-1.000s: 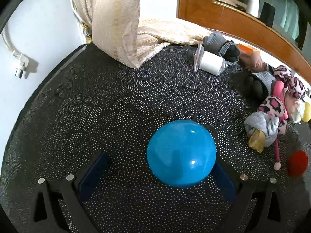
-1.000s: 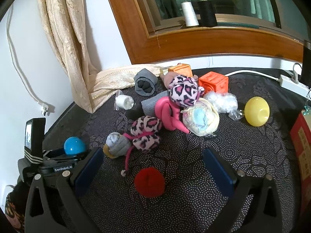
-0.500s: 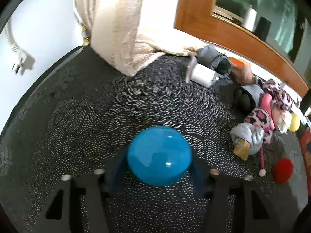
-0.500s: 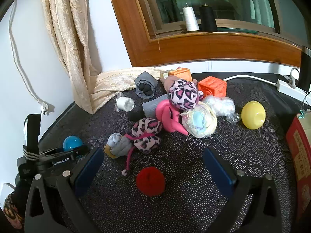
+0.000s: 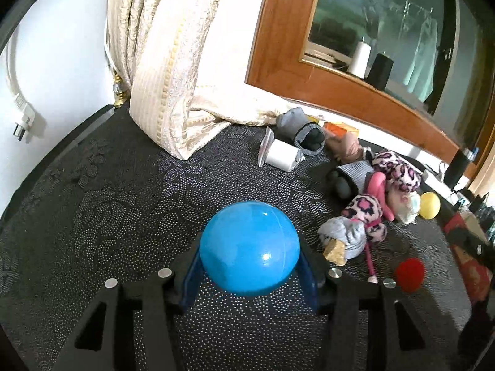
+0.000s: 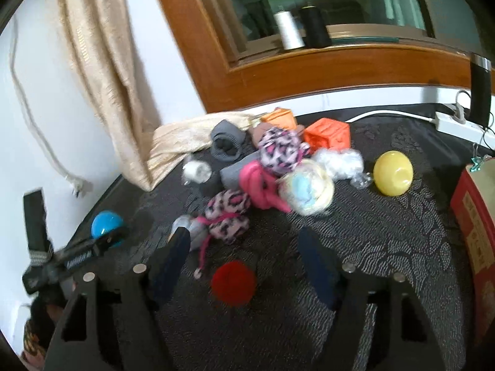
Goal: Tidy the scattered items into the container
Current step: 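Grasp the red pompom ball with the right tool while the left tool lifts the blue ball, then carry both balls over the pink-rimmed box and open both tools to drop them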
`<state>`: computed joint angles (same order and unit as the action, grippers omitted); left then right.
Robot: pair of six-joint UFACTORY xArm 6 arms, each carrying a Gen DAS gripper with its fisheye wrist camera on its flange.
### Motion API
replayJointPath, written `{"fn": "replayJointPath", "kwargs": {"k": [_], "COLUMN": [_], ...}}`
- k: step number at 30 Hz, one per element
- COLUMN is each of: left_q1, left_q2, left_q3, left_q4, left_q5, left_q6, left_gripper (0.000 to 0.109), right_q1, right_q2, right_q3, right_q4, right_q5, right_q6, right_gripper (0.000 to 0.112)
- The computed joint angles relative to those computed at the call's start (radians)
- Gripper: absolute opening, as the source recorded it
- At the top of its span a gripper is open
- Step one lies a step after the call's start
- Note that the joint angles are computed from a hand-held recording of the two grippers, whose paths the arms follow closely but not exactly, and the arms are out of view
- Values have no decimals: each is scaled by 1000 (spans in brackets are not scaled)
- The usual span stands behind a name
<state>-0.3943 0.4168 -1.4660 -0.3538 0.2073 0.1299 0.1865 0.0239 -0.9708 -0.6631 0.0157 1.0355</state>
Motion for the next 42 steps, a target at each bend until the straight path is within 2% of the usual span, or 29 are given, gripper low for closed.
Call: {"fn": "replayJointPath", "kwargs": {"k": [4, 7, 8, 9, 12, 13, 15, 21, 26, 29, 36, 42], "left_q1": [-11, -20, -22, -23, -24, -24, -26, -29, -27, -48, -155, -263], "left_q2": [-4, -11, -15, -18, -22, -21, -21, -16, 0, -16, -62, -39], "left_q3": [-2, 5, 9, 12, 12, 9, 9, 7, -8, 0, -4, -104], "left_q4": [-64, -110, -127, -146, -187, -194, -209, -198, -79, -56, -100, -111], "left_q5": [0, -13, -16, -18, -13, -11, -7, -2, 28, 38, 47, 103], "left_q6": [56, 101, 118, 133, 170, 179, 198, 209, 110, 115, 240, 317], "left_gripper": [55, 55, 55, 55, 55, 55, 55, 55, 55, 55, 55, 55], "right_q1": [76, 102, 105, 107, 108, 106, 99, 78, 55, 29, -74, -184], "right_q2": [34, 82, 94, 107, 125, 127, 121, 51, -55, -142, -443, -654], "right_q3": [-25, -79, -93, -107, -131, -134, -124, -65, 16, 76, 279, 419], "right_q4": [124, 148, 160, 172, 165, 156, 143, -39, -170, -277, -426, -413], "right_q5": [117, 189, 202, 215, 252, 261, 251, 211, 216, 246, 333, 381], "right_q6": [-166, -202, -212, -221, -201, -188, -161, 34, 185, 299, 491, 484], "right_gripper": [79, 79, 77, 70, 44, 39, 38, 37, 37, 37, 37, 37]}}
